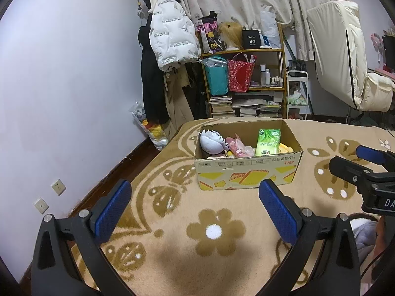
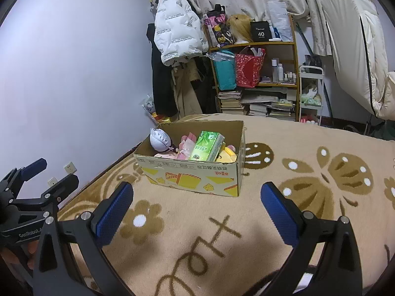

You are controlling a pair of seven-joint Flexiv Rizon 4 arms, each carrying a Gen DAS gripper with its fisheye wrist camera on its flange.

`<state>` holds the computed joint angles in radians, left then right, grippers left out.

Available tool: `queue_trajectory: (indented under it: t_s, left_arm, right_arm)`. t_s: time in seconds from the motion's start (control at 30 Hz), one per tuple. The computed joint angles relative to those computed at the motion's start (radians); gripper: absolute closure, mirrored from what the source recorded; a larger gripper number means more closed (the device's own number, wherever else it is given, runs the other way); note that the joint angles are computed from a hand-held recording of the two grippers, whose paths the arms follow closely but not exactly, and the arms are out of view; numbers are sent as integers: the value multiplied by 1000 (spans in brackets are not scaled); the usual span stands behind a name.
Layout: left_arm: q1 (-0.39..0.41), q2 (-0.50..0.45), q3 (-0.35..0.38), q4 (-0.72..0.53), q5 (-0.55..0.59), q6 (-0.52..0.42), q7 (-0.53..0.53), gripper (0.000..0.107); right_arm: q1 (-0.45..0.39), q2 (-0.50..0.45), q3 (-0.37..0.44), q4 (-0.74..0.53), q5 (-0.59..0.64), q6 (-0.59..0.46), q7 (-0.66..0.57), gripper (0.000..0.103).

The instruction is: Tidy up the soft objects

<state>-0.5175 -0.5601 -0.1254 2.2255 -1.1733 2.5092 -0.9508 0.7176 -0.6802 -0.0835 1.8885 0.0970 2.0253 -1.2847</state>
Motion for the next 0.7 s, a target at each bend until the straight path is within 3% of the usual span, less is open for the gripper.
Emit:
queue_trajectory:
  t_s: [0.7]
  left_arm:
    - [6,12,4,14,15,-29,-16,5]
  right_arm:
    - [-26,0,18,1,-14,-1,21,0]
